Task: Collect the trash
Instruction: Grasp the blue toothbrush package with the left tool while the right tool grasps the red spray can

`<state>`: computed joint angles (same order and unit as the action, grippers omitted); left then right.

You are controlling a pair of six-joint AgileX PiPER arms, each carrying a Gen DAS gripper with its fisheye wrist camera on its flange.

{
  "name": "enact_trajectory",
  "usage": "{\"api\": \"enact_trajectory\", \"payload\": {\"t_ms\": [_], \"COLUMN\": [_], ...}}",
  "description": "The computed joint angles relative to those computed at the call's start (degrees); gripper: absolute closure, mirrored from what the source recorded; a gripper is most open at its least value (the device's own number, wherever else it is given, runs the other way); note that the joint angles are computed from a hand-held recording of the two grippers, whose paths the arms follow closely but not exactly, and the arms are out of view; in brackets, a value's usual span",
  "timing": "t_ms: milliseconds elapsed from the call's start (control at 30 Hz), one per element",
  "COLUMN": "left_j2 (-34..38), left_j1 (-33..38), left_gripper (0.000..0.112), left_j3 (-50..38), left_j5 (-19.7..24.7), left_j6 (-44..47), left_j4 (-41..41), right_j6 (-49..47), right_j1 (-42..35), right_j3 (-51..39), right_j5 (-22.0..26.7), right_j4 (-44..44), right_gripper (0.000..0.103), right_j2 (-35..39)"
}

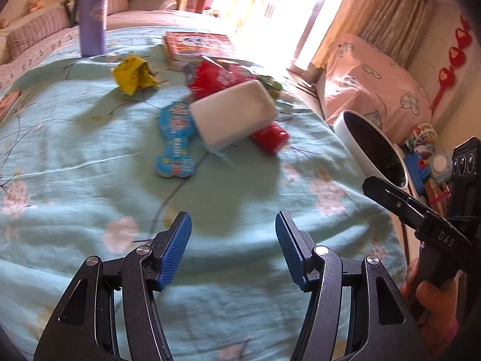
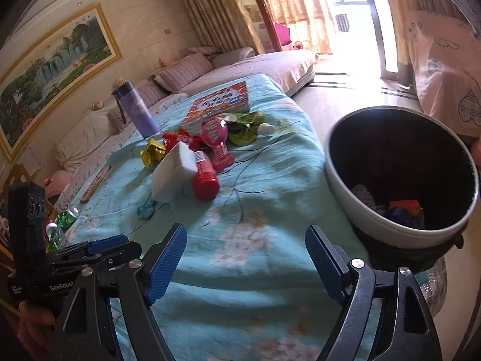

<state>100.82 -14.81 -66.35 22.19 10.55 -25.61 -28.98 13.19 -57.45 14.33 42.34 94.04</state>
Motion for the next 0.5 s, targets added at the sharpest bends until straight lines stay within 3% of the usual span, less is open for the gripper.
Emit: {"api": "enact_trajectory", "payload": {"t_ms": [367, 500], "left_j2": [2.4, 4.8], "left_j1": [3.4, 3.7], "left_gripper": [0.053, 0.053], "left_j3": [-2.4, -6.0], "left_j5": [1.1, 2.2], "left_j6": [-1.7, -3.2], "left_j4": [3.7, 6.7], "right_j6": [9.2, 9.7], "right_j1": [4.0, 4.4], "right_j3": [-9.0, -14.7], "right_j5": [1.9, 5.2], "right_j4": [-12.7, -14.8], "right_gripper": [0.022, 0.036], "right_j2": [7.6, 11.7]}}
